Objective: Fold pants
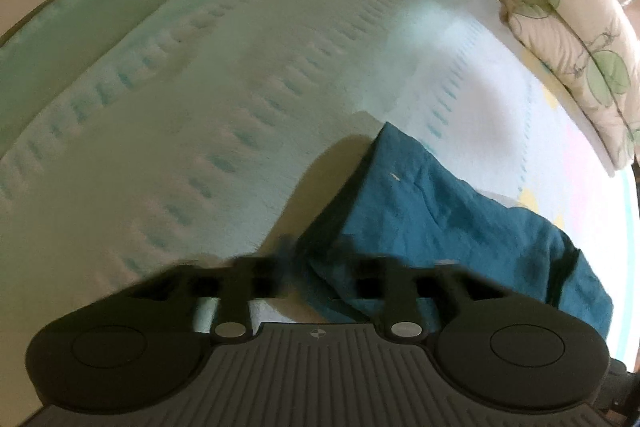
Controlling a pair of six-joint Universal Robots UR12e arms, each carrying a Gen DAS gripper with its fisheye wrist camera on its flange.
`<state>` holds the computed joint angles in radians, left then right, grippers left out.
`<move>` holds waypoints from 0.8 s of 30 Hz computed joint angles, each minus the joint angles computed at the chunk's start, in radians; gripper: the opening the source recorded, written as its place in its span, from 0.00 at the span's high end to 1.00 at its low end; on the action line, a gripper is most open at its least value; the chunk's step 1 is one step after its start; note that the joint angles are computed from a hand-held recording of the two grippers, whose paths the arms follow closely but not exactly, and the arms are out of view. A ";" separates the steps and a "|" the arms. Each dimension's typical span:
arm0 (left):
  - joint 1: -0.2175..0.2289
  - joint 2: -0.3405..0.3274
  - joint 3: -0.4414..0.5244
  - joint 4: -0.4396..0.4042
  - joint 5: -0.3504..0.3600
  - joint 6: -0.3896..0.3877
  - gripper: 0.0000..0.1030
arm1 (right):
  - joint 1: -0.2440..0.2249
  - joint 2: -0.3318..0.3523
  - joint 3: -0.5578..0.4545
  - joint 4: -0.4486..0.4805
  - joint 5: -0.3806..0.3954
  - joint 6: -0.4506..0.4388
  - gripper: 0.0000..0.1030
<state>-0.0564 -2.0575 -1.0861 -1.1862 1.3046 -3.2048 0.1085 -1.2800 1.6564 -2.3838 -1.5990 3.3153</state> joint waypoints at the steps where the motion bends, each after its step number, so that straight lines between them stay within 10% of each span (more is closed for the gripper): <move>1: 0.002 -0.002 0.000 0.001 -0.009 0.015 0.31 | 0.000 -0.001 0.000 0.000 0.001 0.000 0.50; 24: -0.059 -0.040 0.020 -0.093 0.093 0.160 0.18 | -0.006 -0.007 0.012 -0.018 0.022 0.009 0.49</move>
